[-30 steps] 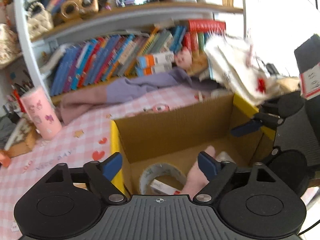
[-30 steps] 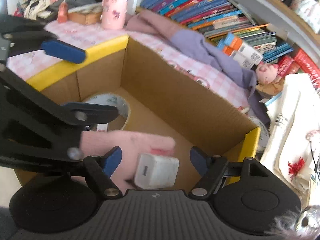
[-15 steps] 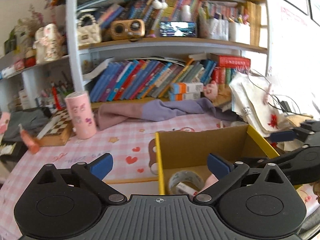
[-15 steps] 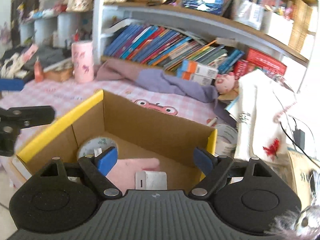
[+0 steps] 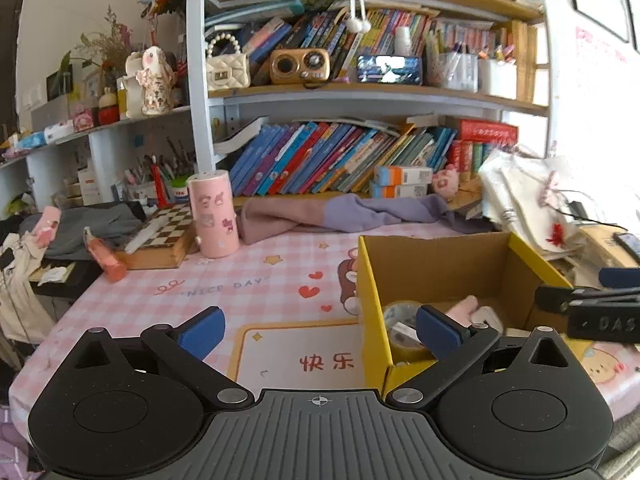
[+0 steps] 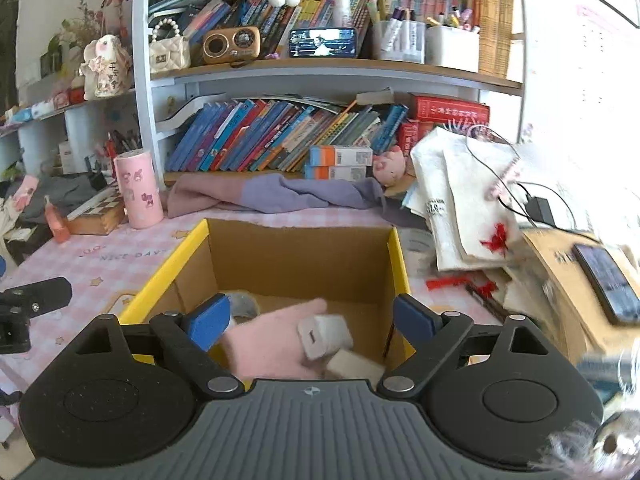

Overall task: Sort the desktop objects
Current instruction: 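Withdraw both open tools up out of the yellow box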

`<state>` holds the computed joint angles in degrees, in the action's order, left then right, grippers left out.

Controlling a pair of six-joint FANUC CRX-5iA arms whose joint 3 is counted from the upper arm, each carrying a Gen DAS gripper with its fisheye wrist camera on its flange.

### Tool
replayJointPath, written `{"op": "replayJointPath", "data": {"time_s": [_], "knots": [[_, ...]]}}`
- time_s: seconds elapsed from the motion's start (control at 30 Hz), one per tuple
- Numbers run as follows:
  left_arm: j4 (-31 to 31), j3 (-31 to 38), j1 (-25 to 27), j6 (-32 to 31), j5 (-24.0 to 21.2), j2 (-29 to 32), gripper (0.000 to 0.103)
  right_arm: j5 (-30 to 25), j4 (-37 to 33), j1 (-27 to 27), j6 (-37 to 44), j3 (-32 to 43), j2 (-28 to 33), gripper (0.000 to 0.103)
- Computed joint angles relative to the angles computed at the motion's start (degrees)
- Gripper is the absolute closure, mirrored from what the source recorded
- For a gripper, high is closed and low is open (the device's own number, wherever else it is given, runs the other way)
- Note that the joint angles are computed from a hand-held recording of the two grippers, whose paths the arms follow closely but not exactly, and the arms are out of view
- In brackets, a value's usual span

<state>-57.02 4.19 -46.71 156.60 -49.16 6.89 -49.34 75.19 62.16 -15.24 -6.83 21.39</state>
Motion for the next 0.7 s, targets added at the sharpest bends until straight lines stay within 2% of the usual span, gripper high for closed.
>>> {"op": "replayJointPath", "data": {"time_s": [0.23,0.43,0.53,0.7], "knots": [[1.6,-5.6,-0.6,-0.6,1.1,-4.8,0.0,-6.2,-4.3,6.0,-0.9,1.9,1.6,0.014],[2.6,-9.5,-1.1,0.9,-1.8,-8.3,0.0,-10.8,-7.4,10.5,-3.2,4.4,3.7,0.013],[1.6,-11.1,-2.1,2.8,-3.7,-9.9,0.0,-11.9,-8.5,12.2,-3.6,5.8,4.8,0.012],[4.2,-13.7,-0.5,1.4,-3.2,-12.8,0.0,-12.8,-10.9,13.9,-2.0,8.7,6.6,0.011]]}}
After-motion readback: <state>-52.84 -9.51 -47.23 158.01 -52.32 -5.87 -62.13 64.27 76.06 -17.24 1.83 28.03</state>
